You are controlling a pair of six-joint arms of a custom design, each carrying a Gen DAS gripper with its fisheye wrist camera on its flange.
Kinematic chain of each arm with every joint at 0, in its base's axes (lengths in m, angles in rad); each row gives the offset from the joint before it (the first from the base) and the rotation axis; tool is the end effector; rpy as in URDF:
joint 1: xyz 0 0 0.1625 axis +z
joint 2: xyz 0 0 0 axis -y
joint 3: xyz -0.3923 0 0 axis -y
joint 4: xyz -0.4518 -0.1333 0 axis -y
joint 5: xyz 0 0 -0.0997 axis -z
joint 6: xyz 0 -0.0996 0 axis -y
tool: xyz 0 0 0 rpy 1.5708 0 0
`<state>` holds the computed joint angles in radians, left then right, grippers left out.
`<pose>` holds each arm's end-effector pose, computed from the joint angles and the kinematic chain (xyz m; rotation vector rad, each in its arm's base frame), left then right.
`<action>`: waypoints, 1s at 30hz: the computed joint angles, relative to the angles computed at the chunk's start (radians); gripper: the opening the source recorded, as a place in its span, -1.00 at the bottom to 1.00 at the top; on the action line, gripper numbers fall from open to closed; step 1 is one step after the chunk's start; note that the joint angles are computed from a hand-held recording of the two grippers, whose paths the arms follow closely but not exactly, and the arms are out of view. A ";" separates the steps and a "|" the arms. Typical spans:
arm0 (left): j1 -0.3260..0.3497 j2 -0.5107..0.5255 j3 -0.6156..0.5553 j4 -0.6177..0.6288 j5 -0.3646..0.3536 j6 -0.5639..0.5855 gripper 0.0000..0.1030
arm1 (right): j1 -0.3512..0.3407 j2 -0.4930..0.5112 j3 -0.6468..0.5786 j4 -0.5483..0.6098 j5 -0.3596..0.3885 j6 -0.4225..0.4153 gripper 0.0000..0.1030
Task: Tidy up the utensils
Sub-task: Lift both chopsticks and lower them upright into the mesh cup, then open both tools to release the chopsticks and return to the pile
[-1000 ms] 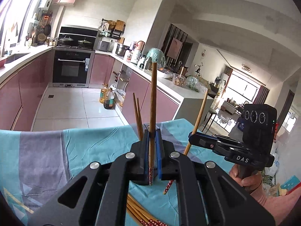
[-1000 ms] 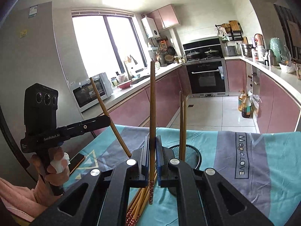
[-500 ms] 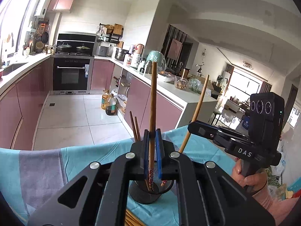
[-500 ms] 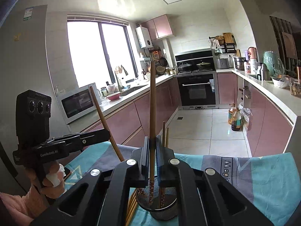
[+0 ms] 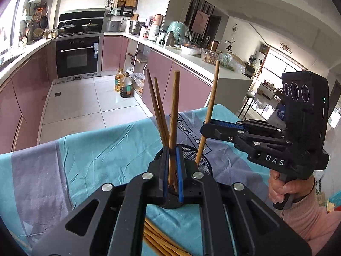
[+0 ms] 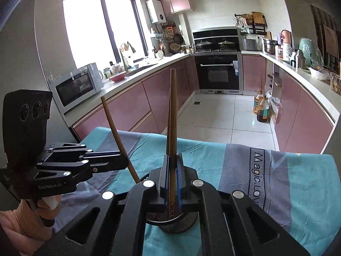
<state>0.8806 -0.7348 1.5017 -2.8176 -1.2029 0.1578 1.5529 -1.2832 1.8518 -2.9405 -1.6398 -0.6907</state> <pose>-0.3457 -0.6843 0.0756 1.0382 2.6107 -0.7999 0.1151 -0.6349 0.2979 0.8294 -2.4877 1.0099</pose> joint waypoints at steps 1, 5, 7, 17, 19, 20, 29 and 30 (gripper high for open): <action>0.003 0.007 -0.011 0.009 -0.002 -0.002 -0.86 | 0.001 0.007 -0.006 0.011 -0.013 -0.002 -0.89; 0.009 0.031 -0.045 0.035 0.007 -0.008 -0.86 | 0.004 0.026 -0.020 0.026 -0.038 0.005 -0.89; 0.011 0.042 -0.061 0.045 0.012 -0.013 -0.86 | 0.003 0.033 -0.030 0.032 -0.039 0.014 -0.89; 0.016 0.040 -0.043 0.006 0.021 -0.013 -0.86 | 0.000 0.039 -0.026 0.015 -0.027 0.053 -0.84; 0.013 0.027 -0.020 -0.034 0.032 -0.006 -0.79 | -0.002 0.029 -0.014 0.008 -0.014 0.054 -0.81; 0.014 0.020 -0.008 -0.057 0.028 0.000 -0.69 | -0.004 0.019 -0.003 0.003 -0.003 0.054 -0.74; -0.006 -0.111 0.217 -0.296 0.069 0.051 -0.11 | 0.003 -0.119 0.153 -0.027 0.096 -0.060 -0.31; -0.006 -0.122 0.234 -0.305 0.077 0.051 -0.08 | 0.003 -0.134 0.170 -0.018 0.106 -0.074 -0.31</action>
